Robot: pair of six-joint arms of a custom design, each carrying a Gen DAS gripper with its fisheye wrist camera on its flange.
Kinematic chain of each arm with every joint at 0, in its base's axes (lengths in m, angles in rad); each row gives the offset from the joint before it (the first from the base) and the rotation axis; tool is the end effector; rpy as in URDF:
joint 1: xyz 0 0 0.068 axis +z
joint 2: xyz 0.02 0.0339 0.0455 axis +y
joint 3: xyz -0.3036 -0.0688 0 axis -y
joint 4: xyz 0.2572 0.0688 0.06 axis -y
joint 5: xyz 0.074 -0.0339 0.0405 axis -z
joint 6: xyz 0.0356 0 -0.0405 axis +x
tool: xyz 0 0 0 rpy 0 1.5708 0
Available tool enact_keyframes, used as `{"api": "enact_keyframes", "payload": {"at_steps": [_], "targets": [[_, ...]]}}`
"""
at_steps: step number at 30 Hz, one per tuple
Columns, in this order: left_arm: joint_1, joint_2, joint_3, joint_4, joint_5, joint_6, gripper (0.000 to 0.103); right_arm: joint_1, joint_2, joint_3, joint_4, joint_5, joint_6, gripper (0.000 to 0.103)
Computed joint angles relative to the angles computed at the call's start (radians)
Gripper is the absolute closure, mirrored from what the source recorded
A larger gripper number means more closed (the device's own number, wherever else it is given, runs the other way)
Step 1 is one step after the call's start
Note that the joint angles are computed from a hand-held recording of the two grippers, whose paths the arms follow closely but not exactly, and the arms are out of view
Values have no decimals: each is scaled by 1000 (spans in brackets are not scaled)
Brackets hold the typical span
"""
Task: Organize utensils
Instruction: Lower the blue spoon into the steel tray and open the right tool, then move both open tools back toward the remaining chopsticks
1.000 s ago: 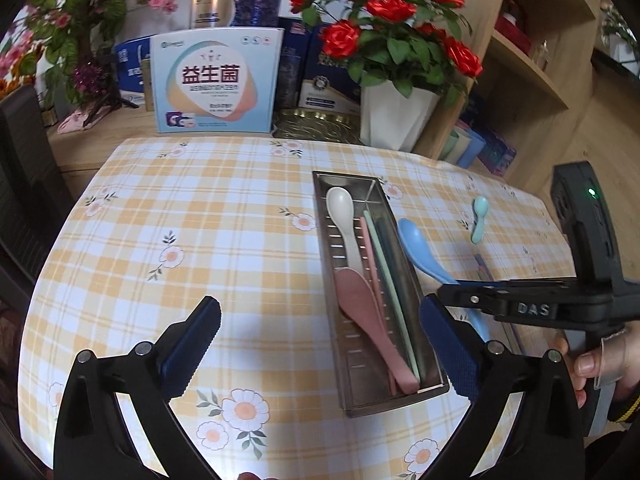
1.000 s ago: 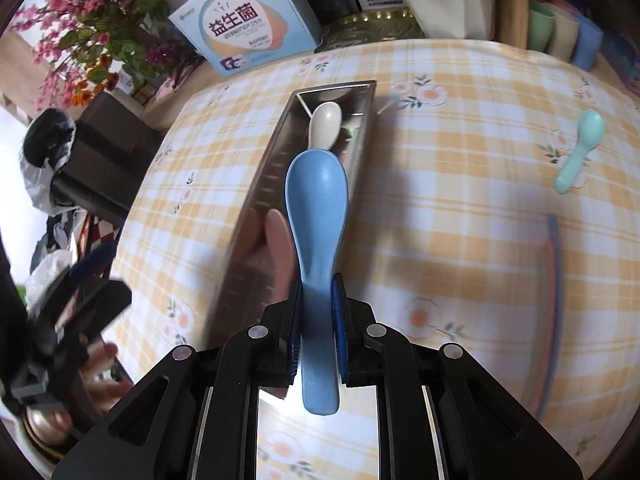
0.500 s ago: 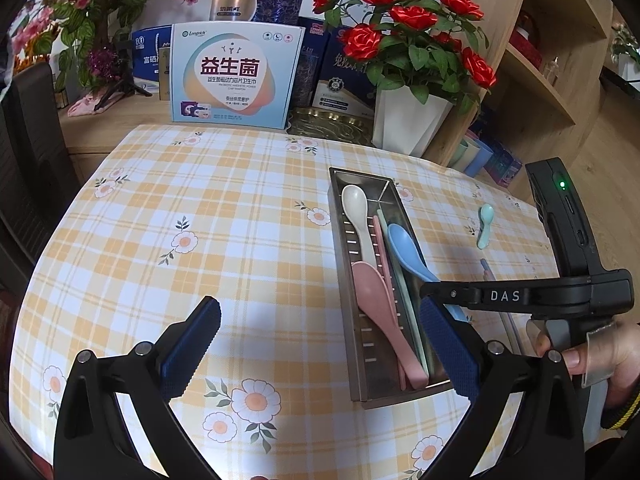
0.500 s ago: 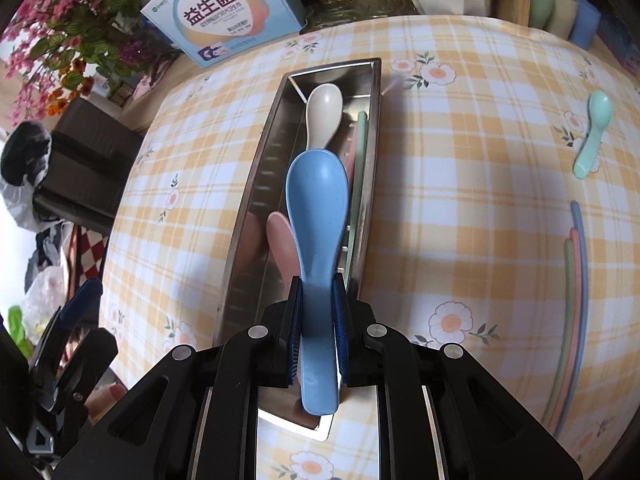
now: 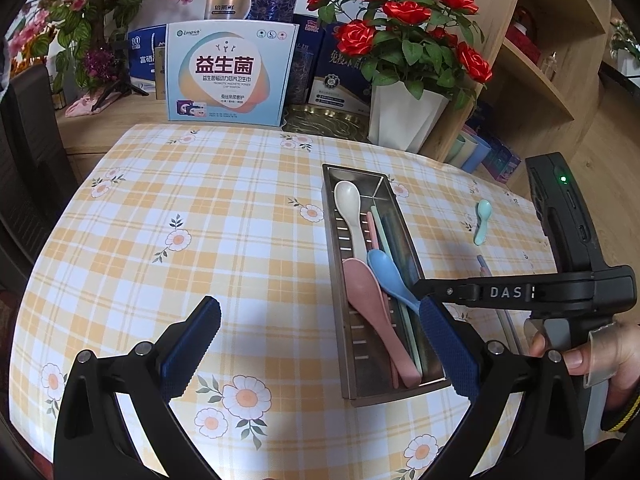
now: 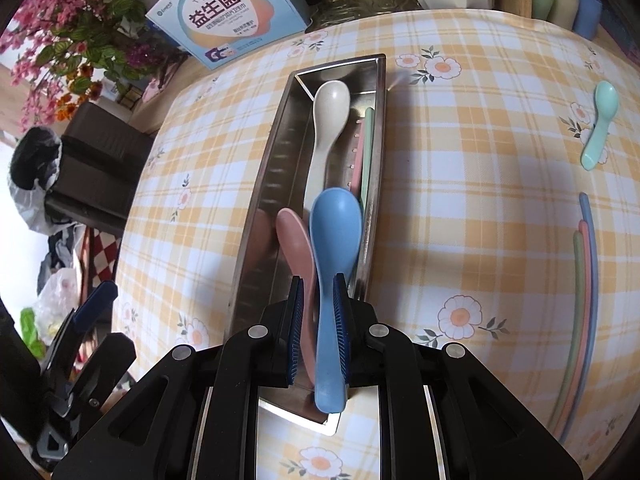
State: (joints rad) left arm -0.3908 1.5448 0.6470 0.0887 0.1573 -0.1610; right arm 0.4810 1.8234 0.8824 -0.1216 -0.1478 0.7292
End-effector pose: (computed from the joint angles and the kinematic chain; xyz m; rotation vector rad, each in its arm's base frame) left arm 0.2703 -0.1174 0.1743 0.3523 2.3881 -0.4461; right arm 0.3070 0.1661 0.1395 0.2879 2.7347 0.5736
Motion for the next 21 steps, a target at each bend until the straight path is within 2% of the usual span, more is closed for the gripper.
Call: {"api": "enact_keyframes", "payload": {"at_steps": [9,21], "targets": [[-27,-8,18,-28,-26,-3,6,-42,-101,-117,79,12,2,85],[-86,2,52,-58,-64,-25,6,20,-146,-180,42,95,-118,85]]}}
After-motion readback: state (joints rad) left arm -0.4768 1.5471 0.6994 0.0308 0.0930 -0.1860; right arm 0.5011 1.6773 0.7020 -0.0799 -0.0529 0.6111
